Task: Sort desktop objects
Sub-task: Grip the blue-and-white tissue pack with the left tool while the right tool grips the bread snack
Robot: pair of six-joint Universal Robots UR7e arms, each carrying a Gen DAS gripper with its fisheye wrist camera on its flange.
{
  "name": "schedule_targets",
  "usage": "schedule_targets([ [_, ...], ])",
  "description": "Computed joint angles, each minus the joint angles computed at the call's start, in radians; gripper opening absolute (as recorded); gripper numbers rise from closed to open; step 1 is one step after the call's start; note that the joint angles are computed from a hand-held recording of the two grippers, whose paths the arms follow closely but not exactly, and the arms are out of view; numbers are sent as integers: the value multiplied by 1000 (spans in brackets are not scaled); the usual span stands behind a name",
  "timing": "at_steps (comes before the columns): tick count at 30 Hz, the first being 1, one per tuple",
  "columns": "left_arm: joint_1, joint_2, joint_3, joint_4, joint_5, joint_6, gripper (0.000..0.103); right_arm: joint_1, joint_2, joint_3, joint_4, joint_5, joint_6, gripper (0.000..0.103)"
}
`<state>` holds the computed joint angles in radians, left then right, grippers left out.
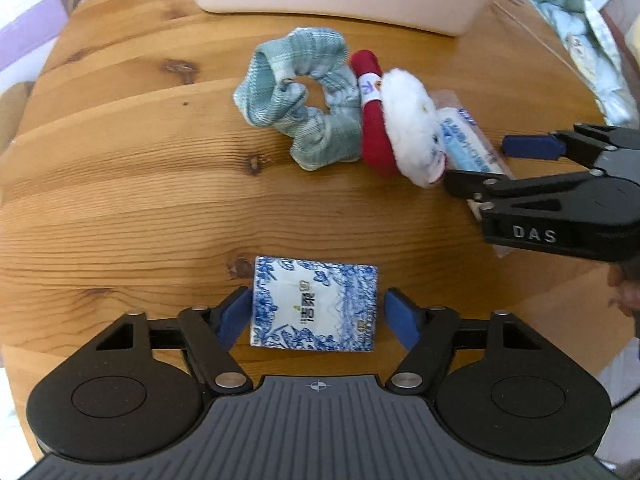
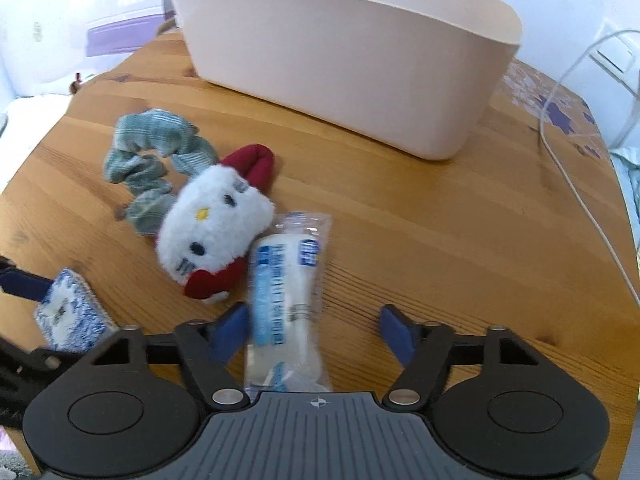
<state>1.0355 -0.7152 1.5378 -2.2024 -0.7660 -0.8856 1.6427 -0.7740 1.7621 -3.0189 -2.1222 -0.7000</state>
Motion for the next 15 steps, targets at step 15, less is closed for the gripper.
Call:
schedule_targets([
  [15,-17,-56,49,20,10,-36,64,-26,-86,53,75,68,151,27],
])
